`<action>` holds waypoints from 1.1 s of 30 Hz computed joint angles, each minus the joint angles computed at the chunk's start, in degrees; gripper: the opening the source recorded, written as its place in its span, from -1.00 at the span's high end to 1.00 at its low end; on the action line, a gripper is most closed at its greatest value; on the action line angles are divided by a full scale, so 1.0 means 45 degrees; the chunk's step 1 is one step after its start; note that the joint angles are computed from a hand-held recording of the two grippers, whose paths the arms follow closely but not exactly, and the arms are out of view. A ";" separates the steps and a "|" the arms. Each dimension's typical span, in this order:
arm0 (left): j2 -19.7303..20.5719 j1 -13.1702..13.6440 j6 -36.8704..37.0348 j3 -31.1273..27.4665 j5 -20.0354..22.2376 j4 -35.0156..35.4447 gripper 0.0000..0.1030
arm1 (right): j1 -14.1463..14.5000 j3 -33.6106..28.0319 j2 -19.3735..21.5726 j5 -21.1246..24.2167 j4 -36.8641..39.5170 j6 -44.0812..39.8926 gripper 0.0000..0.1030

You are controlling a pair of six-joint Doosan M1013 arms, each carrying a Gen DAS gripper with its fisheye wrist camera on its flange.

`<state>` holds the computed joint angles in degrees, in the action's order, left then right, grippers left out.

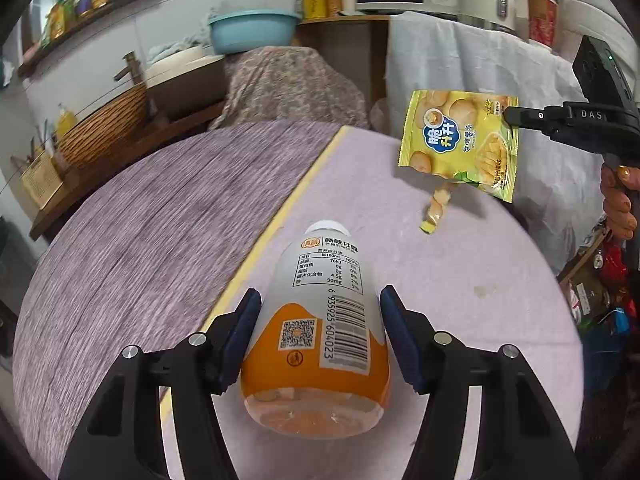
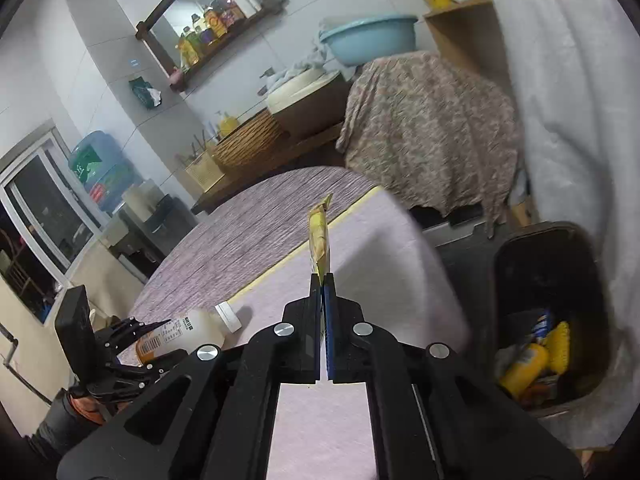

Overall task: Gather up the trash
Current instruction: 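Lift the bottle with the left tool while the right tool grasps the yellow snack bag, then carry the bottle and snack bag over the black bin and open both tools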

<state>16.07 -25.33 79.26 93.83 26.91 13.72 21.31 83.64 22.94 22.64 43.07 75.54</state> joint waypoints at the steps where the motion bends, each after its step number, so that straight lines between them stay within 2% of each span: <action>1: 0.0038 -0.0097 0.0046 -0.0074 -0.0053 -0.0050 -0.17 | -0.0081 0.0178 -0.0132 -0.0097 0.0133 -0.0110 0.95; 5: 0.0208 -0.0343 0.0253 -0.0435 -0.0170 -0.0417 -0.16 | -0.0349 0.0770 -0.0553 -0.0551 0.0736 -0.0594 0.95; 8: 0.0202 -0.0537 -0.0315 -0.0495 -0.0312 0.0107 -0.15 | -0.0437 0.0990 -0.0716 -0.0625 0.1161 -0.1063 0.95; 14: 0.0177 -0.0488 -0.0909 -0.0699 -0.0596 0.0151 -0.15 | -0.0327 0.1021 -0.0791 -0.0725 0.1105 -0.1249 0.96; 20: 0.0499 -0.0441 -0.2201 -0.1246 -0.0741 0.0723 -0.14 | -0.0256 0.0857 -0.0680 -0.0662 0.1252 -0.1314 0.96; 26: 0.1031 -0.0390 -0.3033 -0.2131 -0.0300 0.0975 -0.13 | -0.0235 0.0770 -0.0704 -0.0760 0.0620 -0.0600 0.96; 33: 0.1073 -0.0496 -0.2363 -0.2427 -0.0092 0.0634 -0.13 | -0.0308 0.0944 -0.0857 -0.0766 0.0624 -0.0594 0.96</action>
<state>20.90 -27.56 68.62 82.91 26.50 16.58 19.92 87.89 19.09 19.19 45.88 72.87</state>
